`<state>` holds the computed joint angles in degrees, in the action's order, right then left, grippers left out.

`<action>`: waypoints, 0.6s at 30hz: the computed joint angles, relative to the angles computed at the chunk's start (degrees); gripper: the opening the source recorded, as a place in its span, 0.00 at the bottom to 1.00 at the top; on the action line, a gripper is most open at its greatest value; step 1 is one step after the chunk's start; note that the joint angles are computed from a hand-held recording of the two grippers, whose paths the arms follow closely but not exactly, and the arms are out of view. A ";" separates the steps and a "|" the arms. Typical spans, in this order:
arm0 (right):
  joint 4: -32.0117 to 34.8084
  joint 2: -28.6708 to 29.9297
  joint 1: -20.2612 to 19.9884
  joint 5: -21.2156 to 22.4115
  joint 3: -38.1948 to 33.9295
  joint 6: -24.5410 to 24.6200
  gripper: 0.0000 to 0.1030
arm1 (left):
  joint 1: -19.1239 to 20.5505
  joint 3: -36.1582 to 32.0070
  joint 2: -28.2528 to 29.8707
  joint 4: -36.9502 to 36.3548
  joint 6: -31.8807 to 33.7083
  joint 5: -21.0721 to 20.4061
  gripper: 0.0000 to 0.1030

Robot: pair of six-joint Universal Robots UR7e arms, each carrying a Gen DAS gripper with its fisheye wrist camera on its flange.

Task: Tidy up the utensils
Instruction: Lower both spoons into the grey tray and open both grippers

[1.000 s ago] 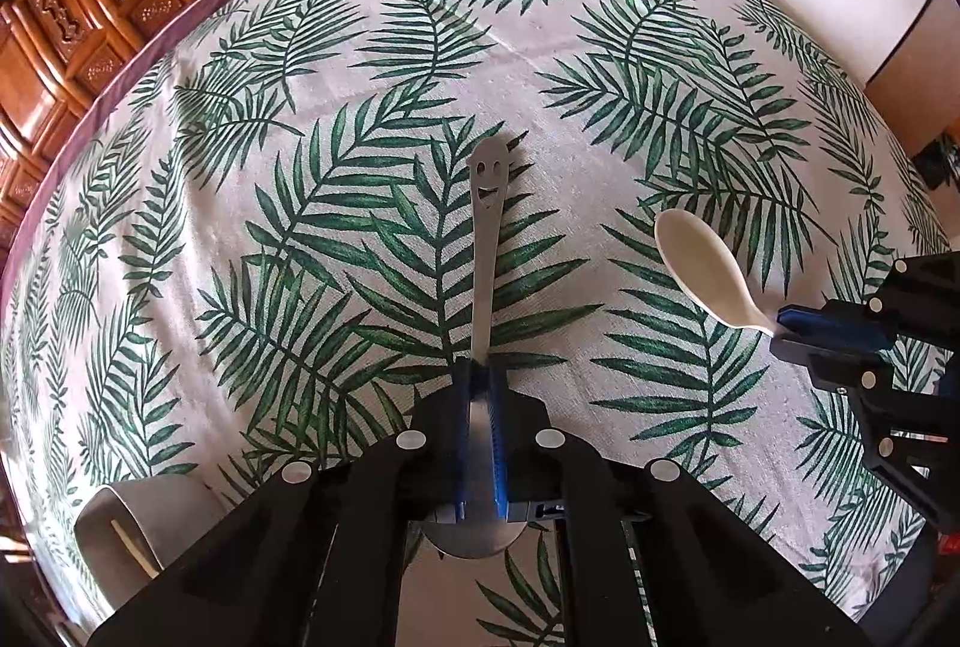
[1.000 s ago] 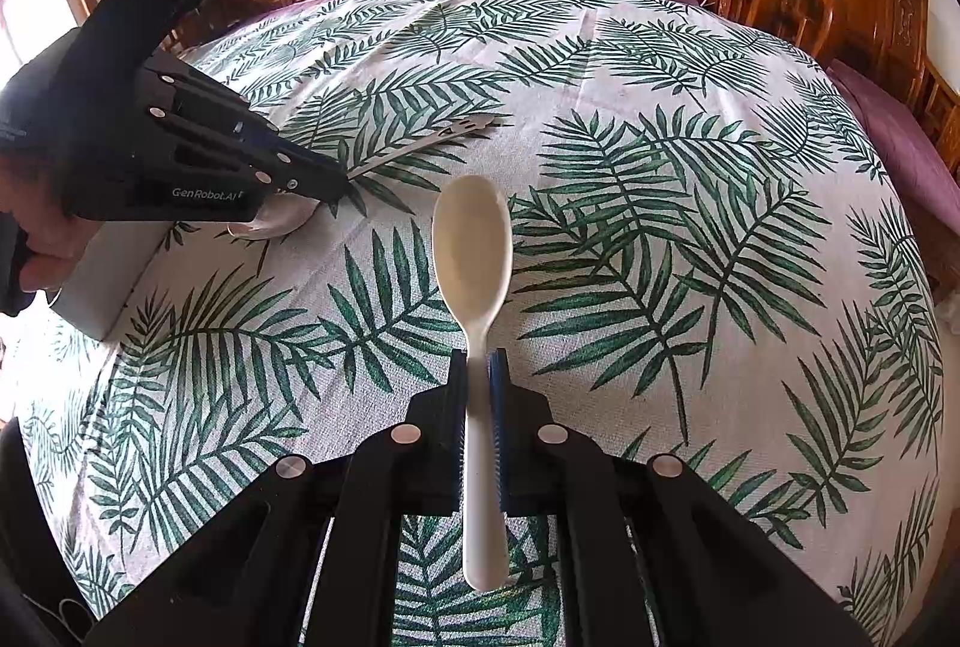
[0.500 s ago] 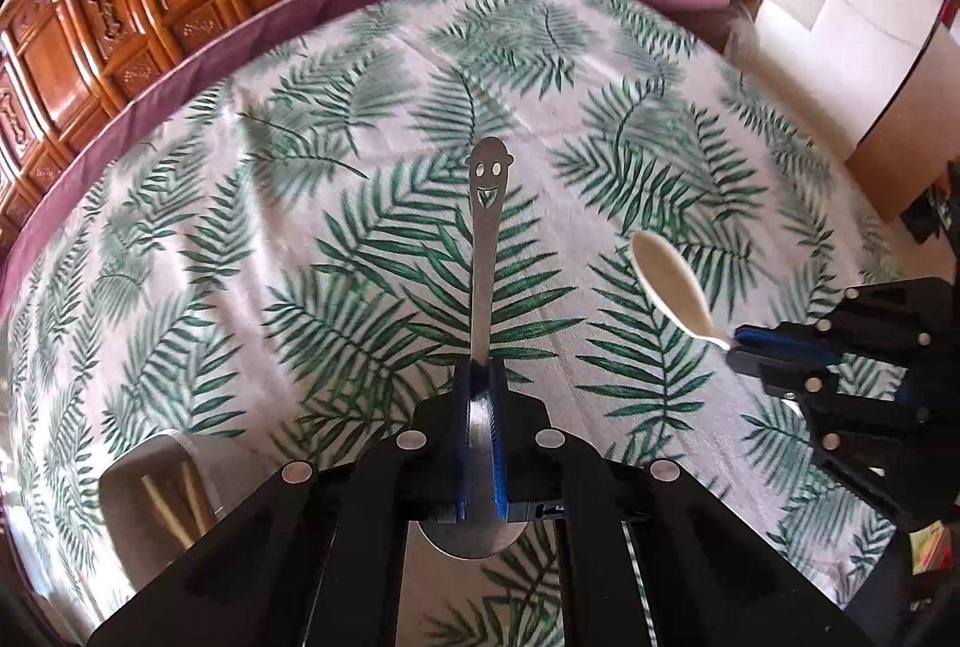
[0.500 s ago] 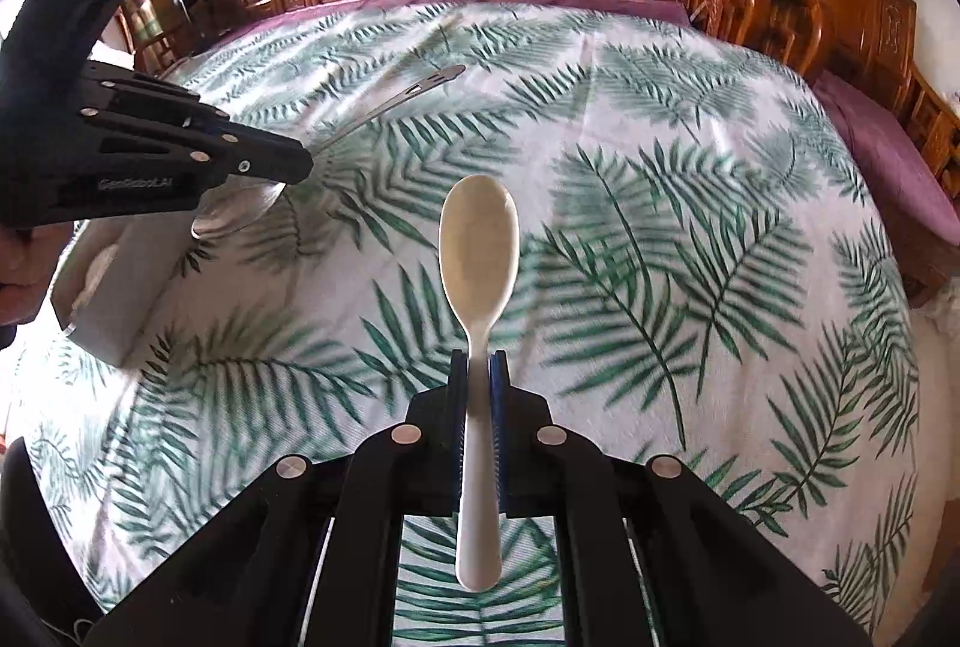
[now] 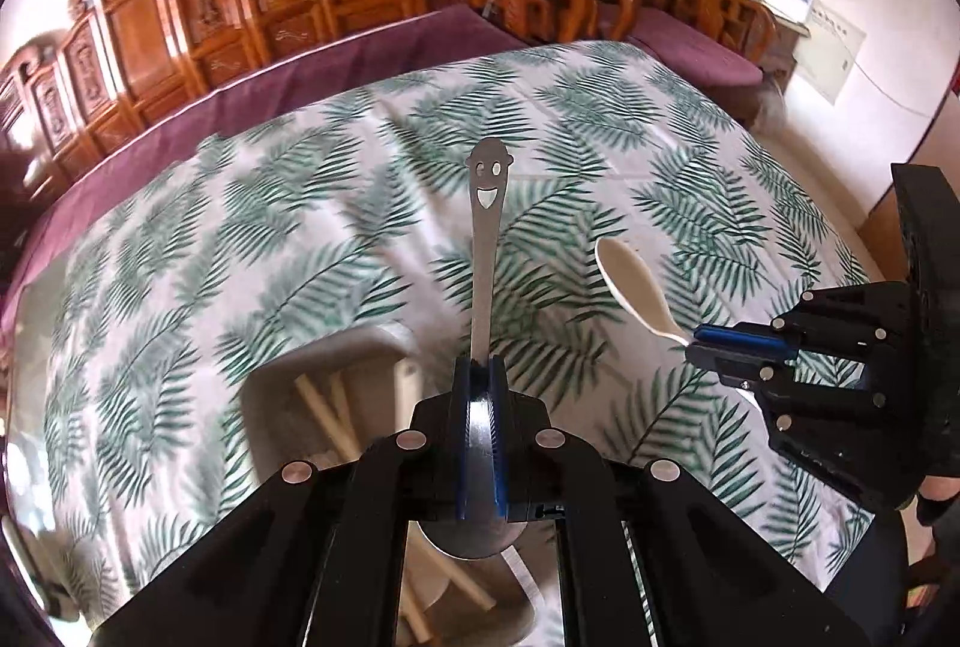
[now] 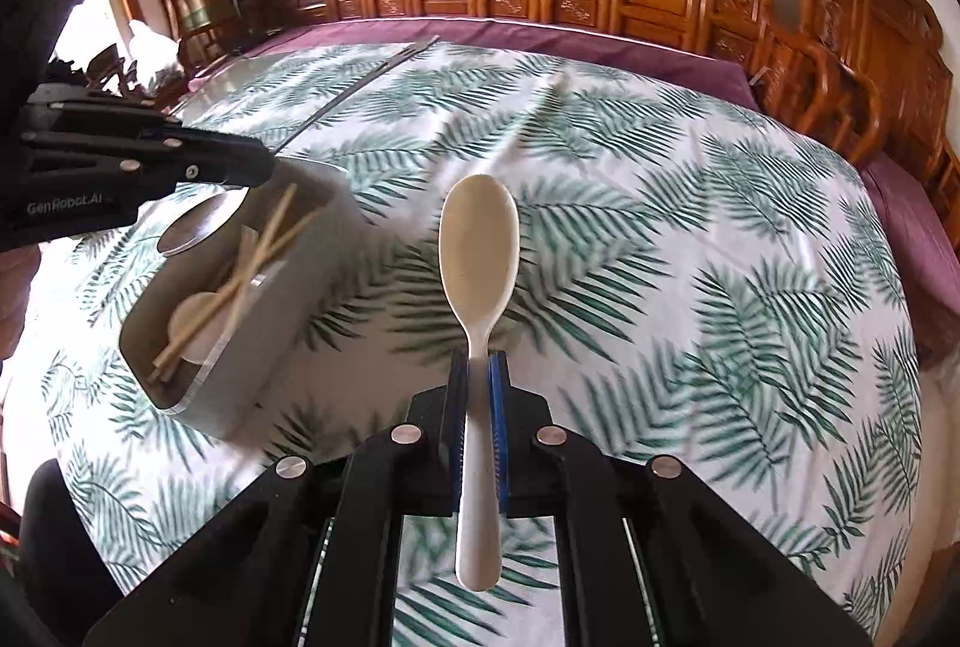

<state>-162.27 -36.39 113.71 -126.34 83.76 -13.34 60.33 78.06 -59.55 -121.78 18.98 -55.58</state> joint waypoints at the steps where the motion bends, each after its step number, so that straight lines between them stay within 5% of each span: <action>1: 0.28 0.46 0.33 0.13 -0.59 0.10 0.08 | 0.47 0.49 -0.77 -0.30 -0.17 0.05 0.05; 18: 5.31 6.94 4.75 1.38 -9.38 1.03 0.09 | 6.07 5.80 -6.63 -2.31 -3.35 -0.93 0.05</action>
<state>-156.96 -29.44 118.46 -124.96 74.38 -12.31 66.40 83.86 -66.18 -124.10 15.63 -56.51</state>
